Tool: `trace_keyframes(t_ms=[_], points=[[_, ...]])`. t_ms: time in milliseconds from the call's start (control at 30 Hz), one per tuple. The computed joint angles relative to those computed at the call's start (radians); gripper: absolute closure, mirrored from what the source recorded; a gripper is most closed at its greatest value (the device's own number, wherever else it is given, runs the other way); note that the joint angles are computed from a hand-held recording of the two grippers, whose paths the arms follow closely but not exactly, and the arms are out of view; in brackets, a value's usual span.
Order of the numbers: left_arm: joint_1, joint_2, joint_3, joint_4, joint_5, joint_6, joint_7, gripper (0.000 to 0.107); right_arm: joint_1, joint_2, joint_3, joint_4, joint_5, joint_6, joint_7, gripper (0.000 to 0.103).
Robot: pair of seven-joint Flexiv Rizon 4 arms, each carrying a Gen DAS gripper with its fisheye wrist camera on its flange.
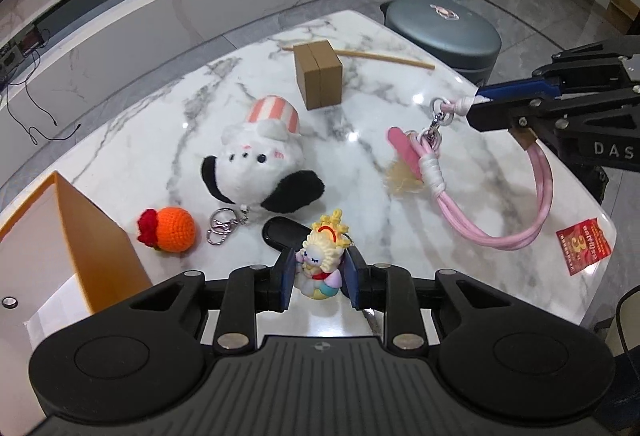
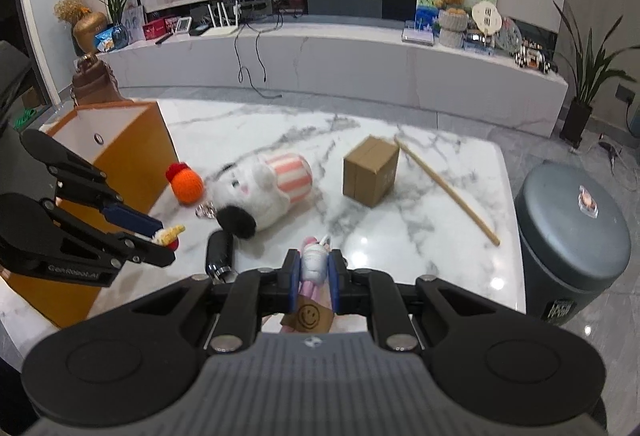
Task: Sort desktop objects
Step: 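Carry the figure keychain with the left gripper while the right gripper carries the pink keychain to the box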
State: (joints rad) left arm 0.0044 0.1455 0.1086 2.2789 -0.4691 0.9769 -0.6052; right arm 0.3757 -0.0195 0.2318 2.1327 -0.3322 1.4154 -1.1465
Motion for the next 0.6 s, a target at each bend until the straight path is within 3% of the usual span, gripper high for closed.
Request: trace_keyframes(t_ms=[600], points=[[0.045,0.084,0.078,-0.013,-0.177,-0.059,0.082,0.077,0.052,-0.025,-0.01,-0.116,-0.392,0.099,0.327,0.088]])
